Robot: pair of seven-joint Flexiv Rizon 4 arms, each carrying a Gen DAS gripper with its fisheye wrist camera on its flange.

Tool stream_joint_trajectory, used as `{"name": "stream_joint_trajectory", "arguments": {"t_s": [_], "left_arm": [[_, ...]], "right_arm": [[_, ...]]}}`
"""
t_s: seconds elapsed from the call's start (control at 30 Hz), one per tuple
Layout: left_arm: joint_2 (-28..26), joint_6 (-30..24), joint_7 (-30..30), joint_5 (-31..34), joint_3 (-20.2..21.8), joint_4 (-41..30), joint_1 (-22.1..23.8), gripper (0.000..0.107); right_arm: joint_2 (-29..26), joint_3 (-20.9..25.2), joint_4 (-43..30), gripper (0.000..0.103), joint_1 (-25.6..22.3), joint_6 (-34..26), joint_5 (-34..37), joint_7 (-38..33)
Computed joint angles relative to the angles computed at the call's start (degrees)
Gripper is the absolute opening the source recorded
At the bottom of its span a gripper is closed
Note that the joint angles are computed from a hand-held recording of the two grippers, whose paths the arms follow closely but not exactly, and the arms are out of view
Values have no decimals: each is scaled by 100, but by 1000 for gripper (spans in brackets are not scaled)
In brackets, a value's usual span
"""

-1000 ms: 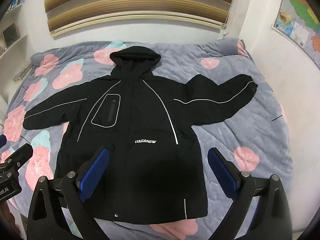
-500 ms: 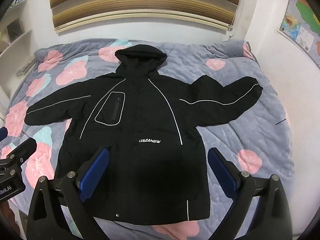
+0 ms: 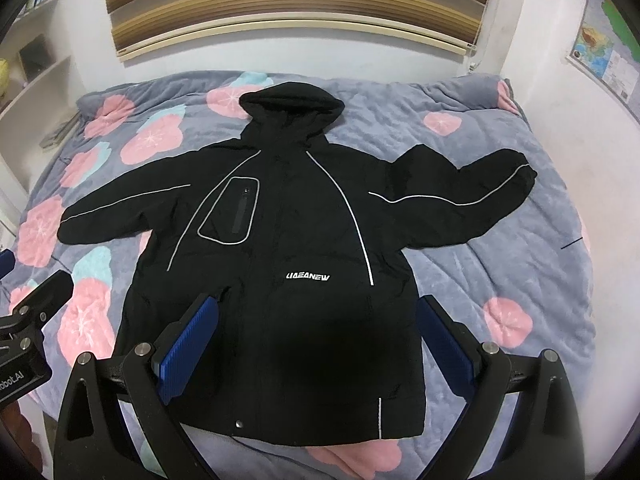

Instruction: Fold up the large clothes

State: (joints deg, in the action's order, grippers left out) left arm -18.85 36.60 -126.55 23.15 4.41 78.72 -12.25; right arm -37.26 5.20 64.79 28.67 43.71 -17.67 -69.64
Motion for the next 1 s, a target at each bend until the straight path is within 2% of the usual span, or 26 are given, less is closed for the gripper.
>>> {"name": "stream_joint_trajectory", "arguments": {"t_s": [0.3, 0.4, 0.53, 0.73, 0.87, 1.0], "left_arm": [[87, -154, -638, 198, 10, -39, -185, 102], [191, -168, -752, 258, -11, 100, -201, 102], [312, -188, -483, 201, -58, 250, -81, 102], [186, 206, -21, 61, -95, 194, 163, 102], [-101, 266, 369, -291, -139, -59, 242, 102], [-299, 188, 449, -329, -82, -300, 98, 102]], "right_arm": [[27, 30, -100, 99, -74, 41, -3, -446], [22, -31, -90, 99, -28, 71, -13, -310], [110, -67, 50, 99, 46, 86, -55, -49], [368, -300, 491, 99, 126, 359, -477, 631], [383, -363, 467, 99, 58, 299, -689, 877], [216, -324, 188, 99, -28, 143, -709, 842]]}}
